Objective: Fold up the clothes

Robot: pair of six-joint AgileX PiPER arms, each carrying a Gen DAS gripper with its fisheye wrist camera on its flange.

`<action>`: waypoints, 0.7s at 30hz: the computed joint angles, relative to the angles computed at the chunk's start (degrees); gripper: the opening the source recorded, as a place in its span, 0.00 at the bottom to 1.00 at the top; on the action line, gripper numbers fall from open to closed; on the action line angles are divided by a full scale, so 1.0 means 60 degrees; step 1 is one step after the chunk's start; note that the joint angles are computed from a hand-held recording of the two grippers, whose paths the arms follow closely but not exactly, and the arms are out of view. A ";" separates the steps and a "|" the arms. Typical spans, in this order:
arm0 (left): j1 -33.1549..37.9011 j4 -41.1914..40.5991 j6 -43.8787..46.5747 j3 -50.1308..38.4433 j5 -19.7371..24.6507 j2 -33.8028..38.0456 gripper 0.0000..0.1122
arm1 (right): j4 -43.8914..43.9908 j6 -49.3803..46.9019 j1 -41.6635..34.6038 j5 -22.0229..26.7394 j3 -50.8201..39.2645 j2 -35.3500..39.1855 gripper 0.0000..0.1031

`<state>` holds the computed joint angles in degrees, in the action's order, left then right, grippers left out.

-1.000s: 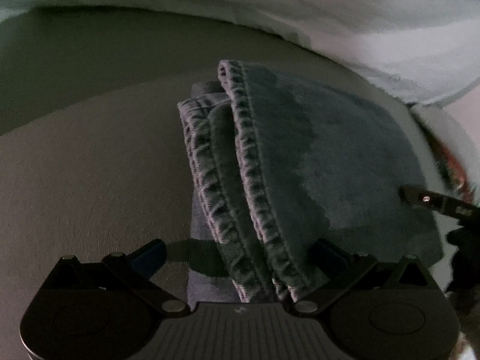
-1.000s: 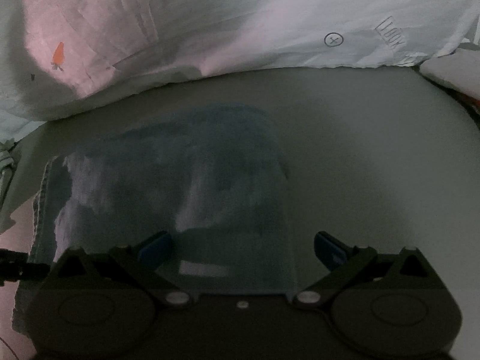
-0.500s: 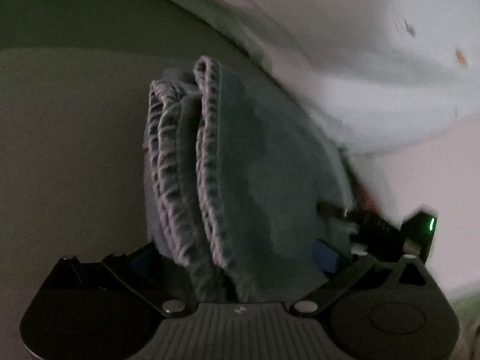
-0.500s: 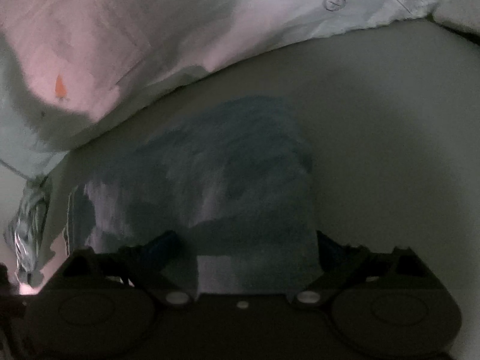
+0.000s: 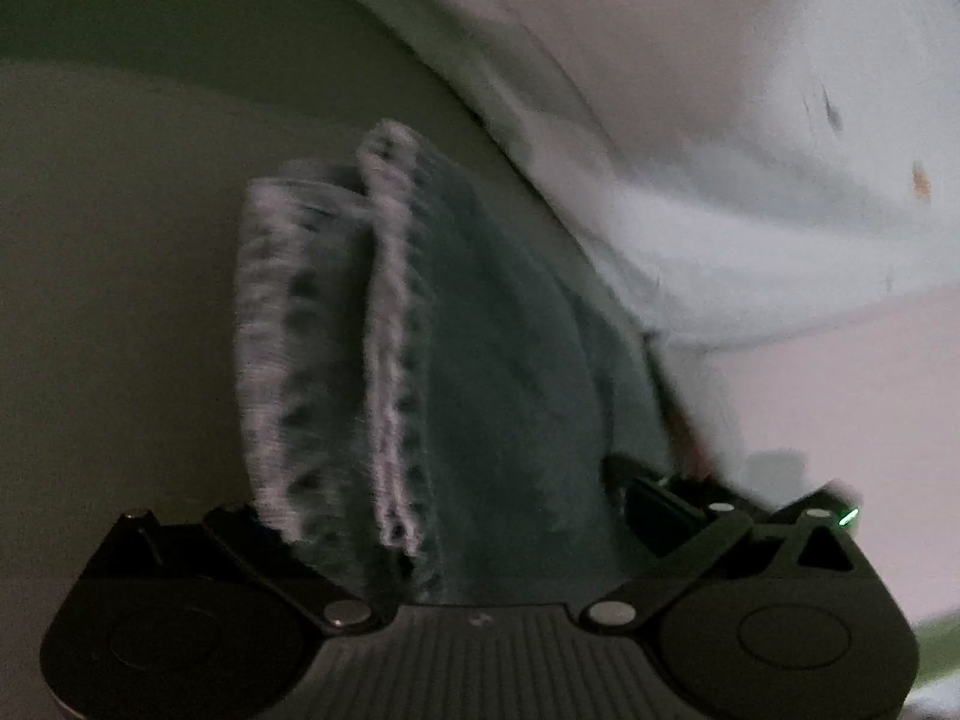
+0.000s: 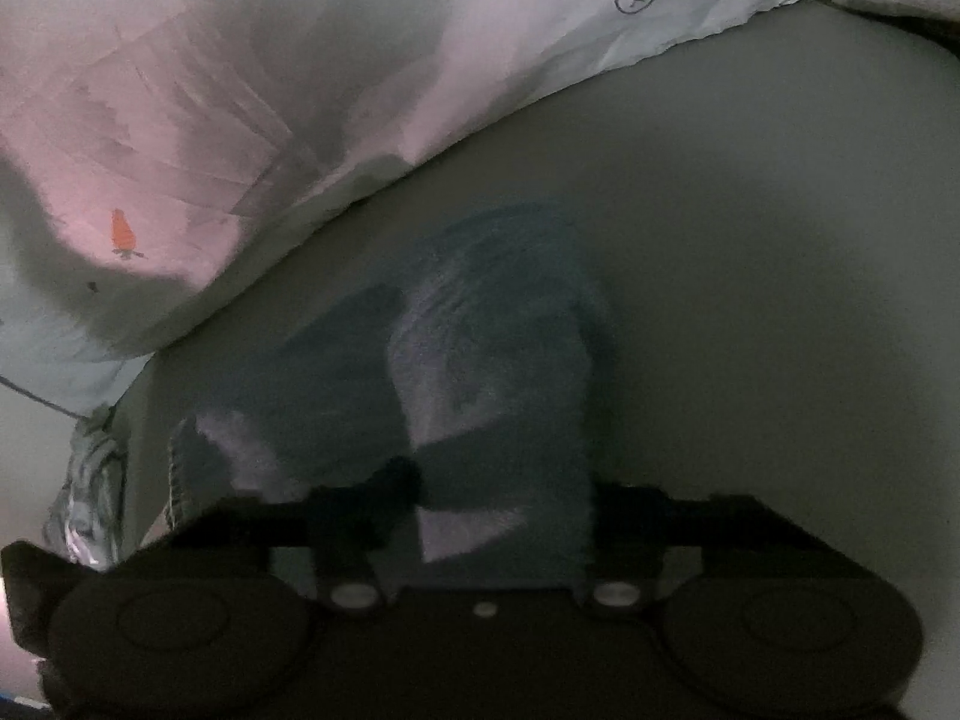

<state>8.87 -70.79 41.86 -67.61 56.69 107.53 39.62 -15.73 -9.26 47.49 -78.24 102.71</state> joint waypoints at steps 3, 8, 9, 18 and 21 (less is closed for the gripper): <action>-0.0304 -0.0157 0.0031 0.0095 -0.0145 -0.0100 0.81 | 0.0197 -0.0054 -0.0068 0.0053 0.0224 -0.0571 0.27; 0.0066 -0.0648 0.0285 0.0851 -0.0320 -0.0541 0.34 | 0.0624 -0.0257 0.0309 -0.0307 0.0772 -0.2091 0.23; 0.0062 -0.0626 0.0344 0.0924 -0.0341 -0.0626 0.31 | 0.0666 -0.0293 0.0351 -0.0316 0.0825 -0.2381 0.22; -0.0706 -0.1336 0.0659 0.0347 -0.0068 -0.1389 0.27 | 0.0076 0.0974 0.0346 -0.0280 0.0337 -0.4184 0.22; -0.1350 -0.0935 0.0046 -0.1103 -0.0101 -0.1277 0.27 | 0.0295 0.1101 -0.0215 -0.0303 0.0173 -0.4629 0.22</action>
